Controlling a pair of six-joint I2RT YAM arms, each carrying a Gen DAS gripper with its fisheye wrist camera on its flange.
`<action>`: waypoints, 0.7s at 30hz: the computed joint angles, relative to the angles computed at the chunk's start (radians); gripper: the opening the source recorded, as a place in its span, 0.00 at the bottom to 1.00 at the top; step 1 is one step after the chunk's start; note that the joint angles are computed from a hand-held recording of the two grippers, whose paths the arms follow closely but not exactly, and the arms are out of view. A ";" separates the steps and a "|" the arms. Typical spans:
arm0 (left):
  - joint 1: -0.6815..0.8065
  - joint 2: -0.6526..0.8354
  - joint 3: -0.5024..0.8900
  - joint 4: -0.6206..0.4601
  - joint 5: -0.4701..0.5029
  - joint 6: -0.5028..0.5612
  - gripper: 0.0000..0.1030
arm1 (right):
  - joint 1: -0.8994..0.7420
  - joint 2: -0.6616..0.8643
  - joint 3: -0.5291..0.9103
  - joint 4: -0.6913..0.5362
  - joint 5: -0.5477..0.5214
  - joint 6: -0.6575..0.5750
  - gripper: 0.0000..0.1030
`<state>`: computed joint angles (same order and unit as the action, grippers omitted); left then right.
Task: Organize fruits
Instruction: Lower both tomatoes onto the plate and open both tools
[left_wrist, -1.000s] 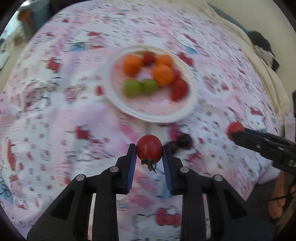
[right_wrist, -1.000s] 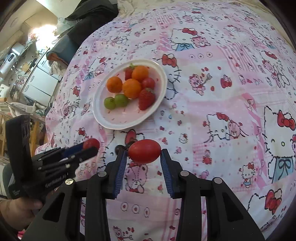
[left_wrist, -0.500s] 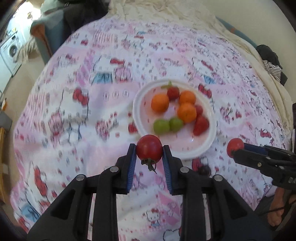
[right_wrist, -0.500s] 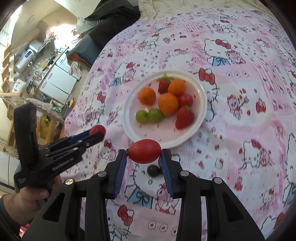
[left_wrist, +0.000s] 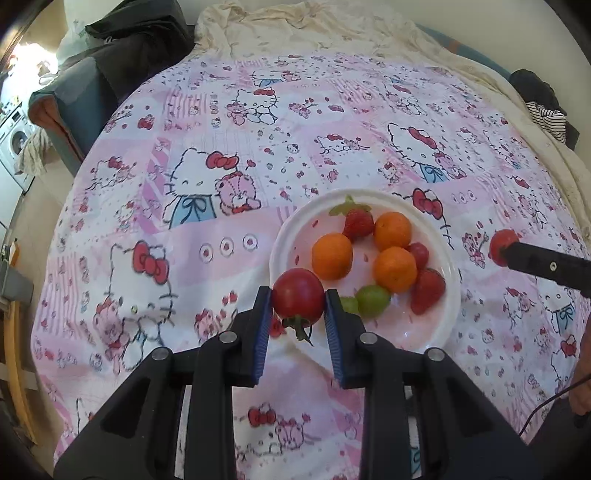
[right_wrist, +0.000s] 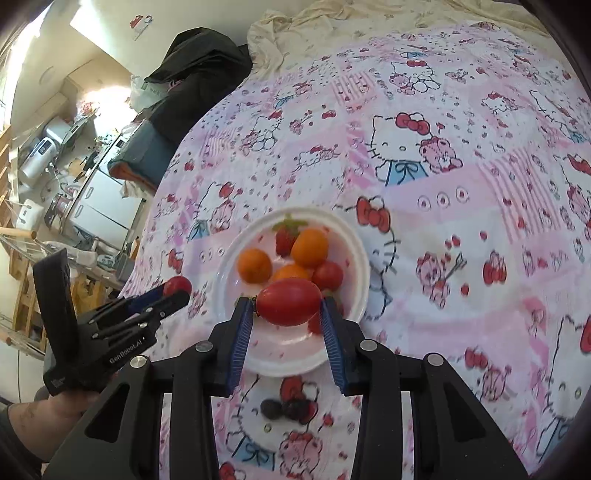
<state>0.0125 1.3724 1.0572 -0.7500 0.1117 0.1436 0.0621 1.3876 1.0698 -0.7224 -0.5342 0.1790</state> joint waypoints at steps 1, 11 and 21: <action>0.000 0.015 0.005 0.011 0.004 -0.002 0.24 | -0.003 0.020 0.011 0.006 0.003 -0.002 0.38; 0.009 0.125 0.024 0.059 0.076 -0.090 0.24 | 0.002 0.246 0.089 0.043 0.022 0.003 0.39; 0.011 0.181 0.069 0.029 0.087 -0.114 0.24 | -0.020 0.322 0.102 0.028 -0.002 0.025 0.41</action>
